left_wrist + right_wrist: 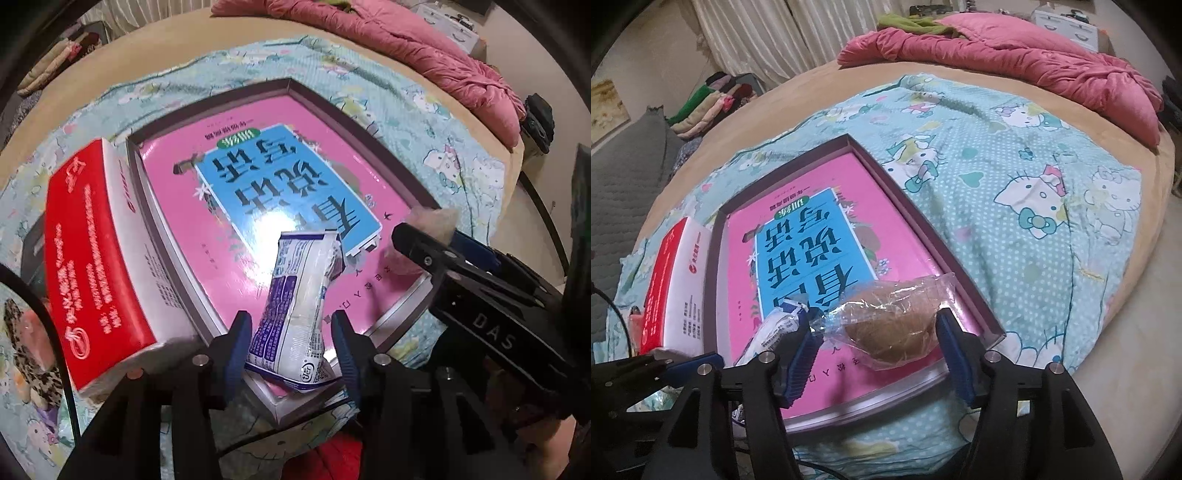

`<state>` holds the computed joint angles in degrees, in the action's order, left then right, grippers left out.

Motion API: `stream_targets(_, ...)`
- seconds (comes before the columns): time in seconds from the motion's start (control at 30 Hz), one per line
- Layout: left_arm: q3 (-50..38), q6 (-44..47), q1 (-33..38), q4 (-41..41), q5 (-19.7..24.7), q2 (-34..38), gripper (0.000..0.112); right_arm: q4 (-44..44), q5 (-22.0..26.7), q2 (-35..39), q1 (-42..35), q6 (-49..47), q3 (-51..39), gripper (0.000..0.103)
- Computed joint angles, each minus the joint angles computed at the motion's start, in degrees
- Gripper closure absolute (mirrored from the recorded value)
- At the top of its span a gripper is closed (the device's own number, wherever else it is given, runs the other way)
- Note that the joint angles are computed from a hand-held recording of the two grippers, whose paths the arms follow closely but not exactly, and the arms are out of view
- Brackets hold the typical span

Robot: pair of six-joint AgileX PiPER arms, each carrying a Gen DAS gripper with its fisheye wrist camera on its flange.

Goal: Organize soft objects
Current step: 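Carry the packet with the left gripper while the right carries the bun onto the pink book tray, then open the left gripper over the tray while the right releases the bun there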

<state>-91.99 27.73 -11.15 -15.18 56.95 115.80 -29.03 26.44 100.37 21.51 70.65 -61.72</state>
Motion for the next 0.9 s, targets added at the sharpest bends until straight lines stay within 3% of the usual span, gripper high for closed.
stream_targets(0.33,-0.57,1.94,2.94,-3.23,2.93,-2.40,0.058,-5.24,0.83,-2.13,0.55,6.46,1.08,0.029)
stream_targets(0.9,-3.64,6.82,13.28,-9.15,8.56,-4.14,0.046,-3.80,6.83,-5.20,4.84,5.32,-3.51,0.025)
